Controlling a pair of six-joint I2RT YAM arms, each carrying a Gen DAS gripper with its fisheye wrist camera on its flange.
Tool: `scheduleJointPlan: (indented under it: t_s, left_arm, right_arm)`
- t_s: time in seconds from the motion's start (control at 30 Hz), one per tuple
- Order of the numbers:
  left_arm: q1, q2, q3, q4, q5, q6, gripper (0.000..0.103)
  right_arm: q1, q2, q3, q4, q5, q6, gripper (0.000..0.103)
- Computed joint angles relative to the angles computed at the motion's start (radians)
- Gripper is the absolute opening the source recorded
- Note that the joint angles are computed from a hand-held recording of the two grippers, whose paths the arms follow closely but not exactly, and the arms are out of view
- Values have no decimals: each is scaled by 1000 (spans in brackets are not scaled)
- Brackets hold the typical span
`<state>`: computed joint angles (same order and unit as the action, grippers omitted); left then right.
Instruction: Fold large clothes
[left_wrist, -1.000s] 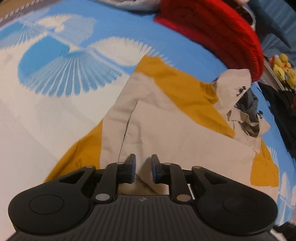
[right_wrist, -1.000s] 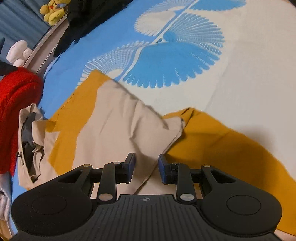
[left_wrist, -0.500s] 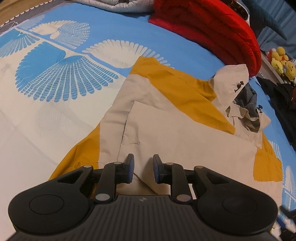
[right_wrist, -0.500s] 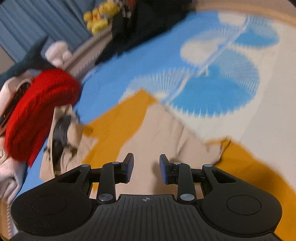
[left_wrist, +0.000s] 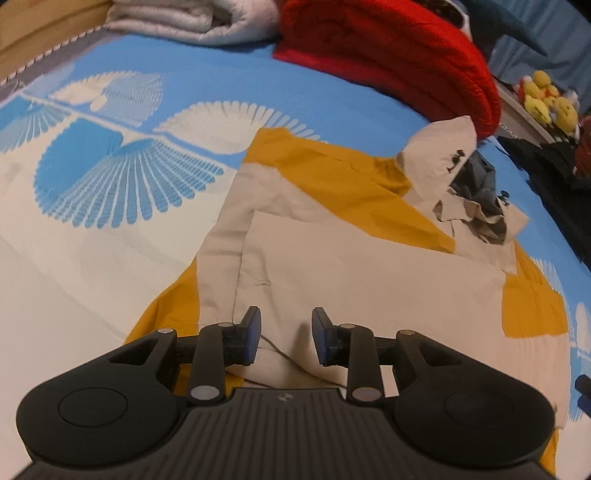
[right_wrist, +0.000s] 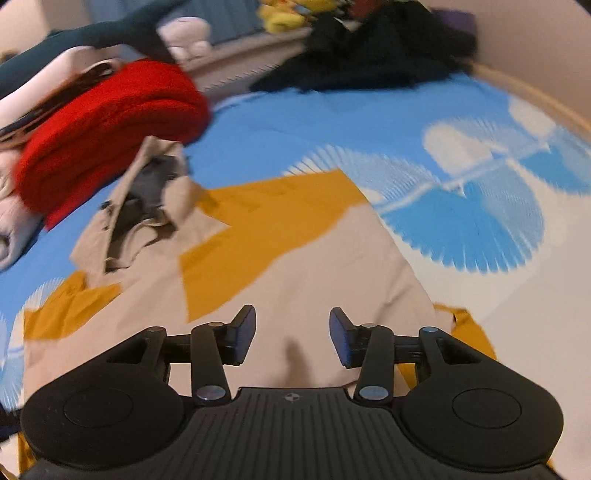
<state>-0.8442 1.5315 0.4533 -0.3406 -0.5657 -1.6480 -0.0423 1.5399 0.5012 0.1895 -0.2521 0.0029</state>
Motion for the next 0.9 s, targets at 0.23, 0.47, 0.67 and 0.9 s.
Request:
scheduleJointPlan:
  t_s: [0.23, 0.47, 0.67, 0.9]
  left_arm:
    - [-139, 32, 124, -194, -88, -42, 43]
    - [-254, 137, 262, -286, -167, -39, 44]
    - [-308, 224, 390, -375, -275, -2, 44]
    - [-286, 233, 485, -402, -356, 97, 18]
  right_arm:
    - [-15, -83, -26, -68, -18, -28, 47]
    - [-86, -185, -87, -119, -79, -101, 47]
    - [-157, -244, -84, -169, -146, -171, 47]
    - [-247, -232, -39, -150, -182, -194, 45]
